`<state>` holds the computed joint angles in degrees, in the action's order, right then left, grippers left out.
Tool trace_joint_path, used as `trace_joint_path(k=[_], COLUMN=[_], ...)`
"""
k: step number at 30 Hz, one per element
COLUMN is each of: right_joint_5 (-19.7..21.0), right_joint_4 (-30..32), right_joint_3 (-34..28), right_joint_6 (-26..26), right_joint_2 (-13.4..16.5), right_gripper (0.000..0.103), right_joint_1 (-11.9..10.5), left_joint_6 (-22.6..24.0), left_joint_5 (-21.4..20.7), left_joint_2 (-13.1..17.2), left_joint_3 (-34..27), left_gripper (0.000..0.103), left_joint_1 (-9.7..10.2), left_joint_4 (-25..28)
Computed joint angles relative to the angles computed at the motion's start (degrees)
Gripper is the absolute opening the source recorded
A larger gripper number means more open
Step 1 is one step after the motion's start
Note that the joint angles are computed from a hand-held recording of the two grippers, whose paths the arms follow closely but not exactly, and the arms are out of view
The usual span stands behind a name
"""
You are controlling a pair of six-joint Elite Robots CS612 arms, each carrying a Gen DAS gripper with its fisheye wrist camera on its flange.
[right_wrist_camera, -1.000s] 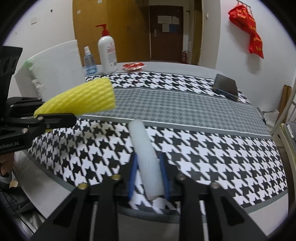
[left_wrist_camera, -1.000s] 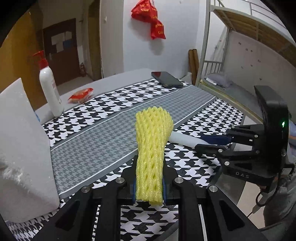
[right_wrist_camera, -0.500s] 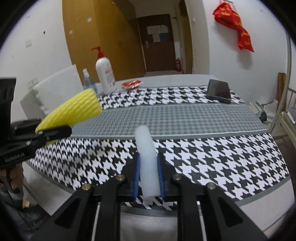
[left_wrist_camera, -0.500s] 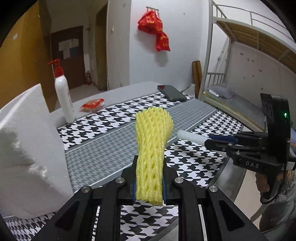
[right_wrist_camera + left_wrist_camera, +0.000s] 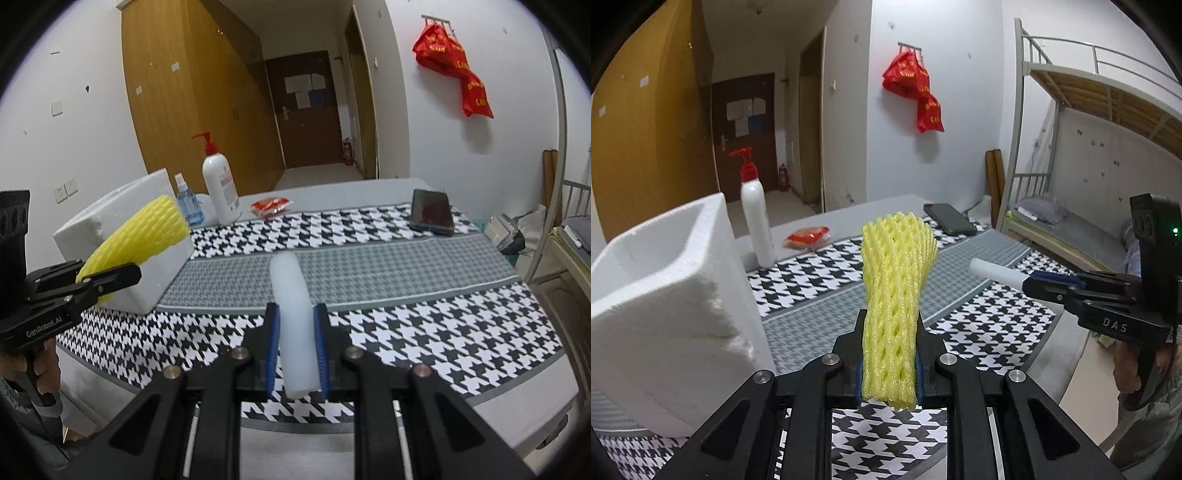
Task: Organize soft objects
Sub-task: 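Carry the yellow net and white roll over the foam box with both tools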
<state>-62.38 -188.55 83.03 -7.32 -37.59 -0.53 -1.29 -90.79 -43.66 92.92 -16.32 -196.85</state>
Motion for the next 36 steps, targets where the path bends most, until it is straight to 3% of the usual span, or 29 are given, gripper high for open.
trace_joint_path(k=[11,17,36], right_joint_5=[-1.86,-1.33,5.05], right_joint_4=[-5.5,-8.84,-12.57], right_joint_3=[1.95,2.68,1.51], right_joint_6=[0.63,1.06,-1.4], right_joint_2=[-1.62,-2.28,-2.65], right_gripper=[0.022,0.022,0.022], right_joint_1=[0.68,0.76,2.61], left_joint_6=[1.13,1.03,0.0], left_joint_5=[1.19,3.97,10.93], left_joint_2=[-0.83,-1.52,-3.55], left_joint_3=[1.29,2.43,6.45], left_gripper=[0.02,0.02,0.02], left_joint_1=[0.14,0.14,0.05], left_joint_4=[-5.14,-9.14,-16.84])
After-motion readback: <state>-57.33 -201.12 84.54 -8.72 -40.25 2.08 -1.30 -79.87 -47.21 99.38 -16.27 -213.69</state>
